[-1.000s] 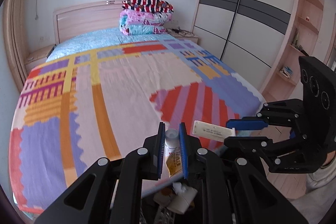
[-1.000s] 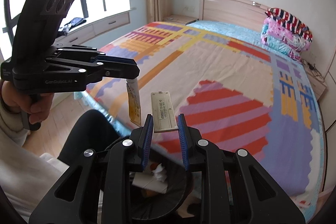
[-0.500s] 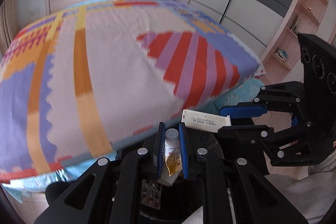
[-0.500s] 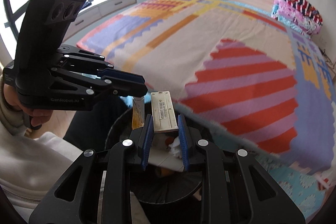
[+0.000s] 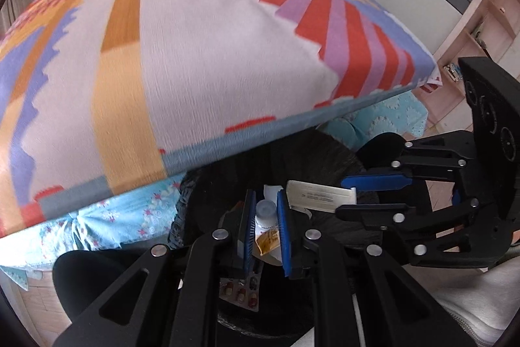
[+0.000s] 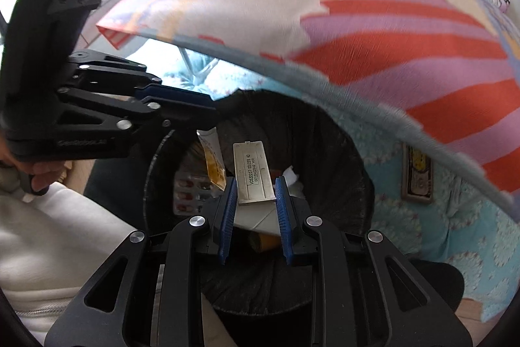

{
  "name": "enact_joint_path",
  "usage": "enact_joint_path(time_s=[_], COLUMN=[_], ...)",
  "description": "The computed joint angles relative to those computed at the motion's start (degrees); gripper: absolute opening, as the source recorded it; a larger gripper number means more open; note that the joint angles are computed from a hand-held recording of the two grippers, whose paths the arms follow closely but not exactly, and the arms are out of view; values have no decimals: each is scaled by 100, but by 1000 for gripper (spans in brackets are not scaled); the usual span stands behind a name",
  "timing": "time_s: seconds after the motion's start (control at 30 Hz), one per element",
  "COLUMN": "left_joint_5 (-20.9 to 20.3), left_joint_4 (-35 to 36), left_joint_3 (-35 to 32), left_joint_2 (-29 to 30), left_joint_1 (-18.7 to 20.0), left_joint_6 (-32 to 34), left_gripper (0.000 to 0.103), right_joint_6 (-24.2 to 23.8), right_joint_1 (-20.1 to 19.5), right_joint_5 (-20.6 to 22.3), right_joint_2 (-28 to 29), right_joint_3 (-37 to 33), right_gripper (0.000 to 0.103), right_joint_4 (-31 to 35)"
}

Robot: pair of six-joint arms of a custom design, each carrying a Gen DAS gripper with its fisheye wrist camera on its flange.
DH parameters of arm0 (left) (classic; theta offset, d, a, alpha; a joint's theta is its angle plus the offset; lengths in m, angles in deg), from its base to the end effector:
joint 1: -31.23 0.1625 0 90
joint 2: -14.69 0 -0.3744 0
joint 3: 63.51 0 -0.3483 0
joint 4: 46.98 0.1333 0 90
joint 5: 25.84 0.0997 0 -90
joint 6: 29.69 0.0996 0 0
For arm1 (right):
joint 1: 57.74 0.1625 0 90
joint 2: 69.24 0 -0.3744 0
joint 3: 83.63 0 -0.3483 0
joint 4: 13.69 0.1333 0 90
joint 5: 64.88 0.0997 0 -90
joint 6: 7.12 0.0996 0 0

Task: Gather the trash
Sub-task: 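Carry the ointment tube and box down into the black bin, then open both tools to drop the tube and box into the bin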

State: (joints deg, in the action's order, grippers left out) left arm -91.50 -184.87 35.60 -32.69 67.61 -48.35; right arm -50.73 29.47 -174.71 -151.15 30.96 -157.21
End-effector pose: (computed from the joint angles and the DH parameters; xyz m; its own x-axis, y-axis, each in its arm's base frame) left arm -0.3496 -0.4741 0.0673 -0.7480 0.5211 -0.4110 0.5953 0.8006 -0.0681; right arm 0.0764 -0.4766 0.2930 -0.7074 -0.5234 0.4749 -0.6111 0.7906 -0.0389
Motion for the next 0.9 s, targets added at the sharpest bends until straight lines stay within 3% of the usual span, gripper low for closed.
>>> enact_joint_path(time_s=[0.3,0.4,0.77,0.8,0.87,0.9], left_joint_5=[-102,-141,-139,-135,-156,-132], left_joint_4=[79,142,391,400,447,360], left_joint_3=[-55,-101,-129,-114,-88,-23], left_joint_2=[112,127,-26,-62,-147,-212], left_joint_1=[103,97,-51,-73,-113,-149], left_joint_6=[-57,-94,-147,-153,-161,-144], left_gripper=[13,13,15,19,38,53], right_joint_6=[126,294,225,231,239,236], right_joint_1=[-77,-119,-12,17,73,91], right_joint_5=[-2,12,123,137,174,184], right_joint_2=[204,238,-107,-177,-310,-348], right_joint_3=[-113,-163,-114,-109,-107,-97], right_gripper=[26,37,39,39,40,42], right_joint_4=[9,-39,-1,30,120,139])
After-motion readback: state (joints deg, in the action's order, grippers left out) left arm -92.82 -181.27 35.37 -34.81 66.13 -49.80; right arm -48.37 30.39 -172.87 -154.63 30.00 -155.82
